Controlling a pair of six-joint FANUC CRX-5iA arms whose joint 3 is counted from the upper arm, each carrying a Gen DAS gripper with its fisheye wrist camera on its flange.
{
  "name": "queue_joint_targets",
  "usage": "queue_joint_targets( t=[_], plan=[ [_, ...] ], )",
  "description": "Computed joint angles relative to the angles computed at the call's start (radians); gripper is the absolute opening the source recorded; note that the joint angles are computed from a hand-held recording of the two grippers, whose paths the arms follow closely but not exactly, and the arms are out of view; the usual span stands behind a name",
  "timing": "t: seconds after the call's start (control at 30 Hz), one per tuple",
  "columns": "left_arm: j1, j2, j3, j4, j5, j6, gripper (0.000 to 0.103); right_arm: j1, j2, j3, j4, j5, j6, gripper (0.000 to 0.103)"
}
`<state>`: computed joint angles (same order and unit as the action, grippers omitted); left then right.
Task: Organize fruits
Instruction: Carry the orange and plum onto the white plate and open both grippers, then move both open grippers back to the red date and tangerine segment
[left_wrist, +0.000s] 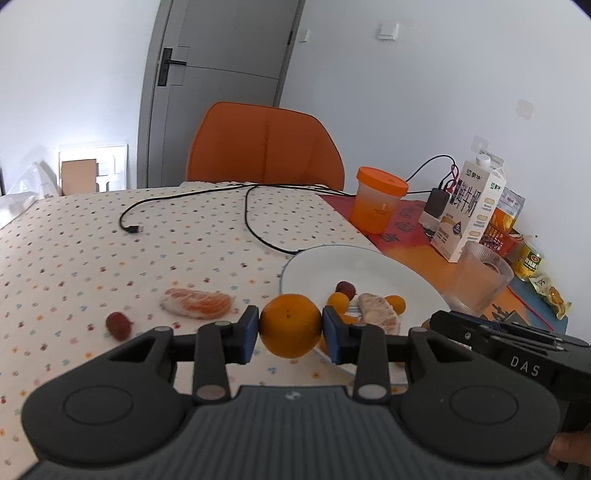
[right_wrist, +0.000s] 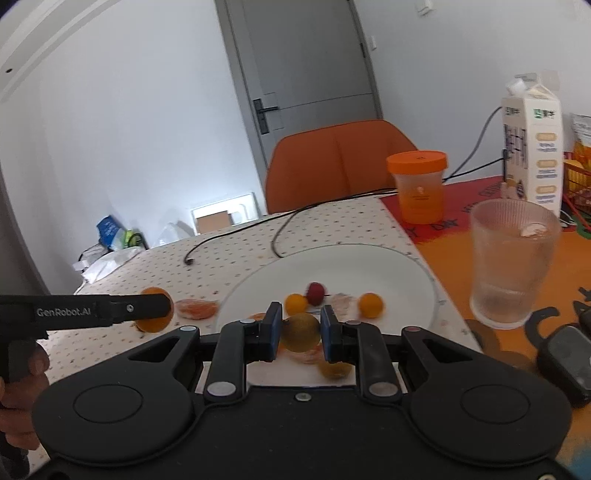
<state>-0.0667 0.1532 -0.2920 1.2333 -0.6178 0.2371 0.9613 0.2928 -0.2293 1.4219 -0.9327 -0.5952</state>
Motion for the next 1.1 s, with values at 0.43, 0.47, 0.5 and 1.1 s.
queue_joint_targets(
  t=[0.43, 0.47, 0.5, 1.1],
  plan=[
    [-0.046, 0.066, 0.079, -0.085, 0.022, 0.067, 0.036, -0.022, -0.033, -0.070, 0.014, -0.018, -0.079, 0.033],
    [-0.048, 0.071, 0.083, -0.086, 0.023, 0.066, 0.036, -0.024, -0.034, -0.073, 0.018, -0.021, -0.083, 0.035],
    [-0.052, 0.076, 0.088, -0.086, 0.027, 0.066, 0.036, -0.024, -0.037, -0.079, 0.024, -0.022, -0.090, 0.036],
    [-0.049, 0.065, 0.089, -0.087, 0.070, 0.088, 0.053, -0.017, -0.045, -0.107, 0.062, -0.014, -0.152, 0.076]
  ],
)
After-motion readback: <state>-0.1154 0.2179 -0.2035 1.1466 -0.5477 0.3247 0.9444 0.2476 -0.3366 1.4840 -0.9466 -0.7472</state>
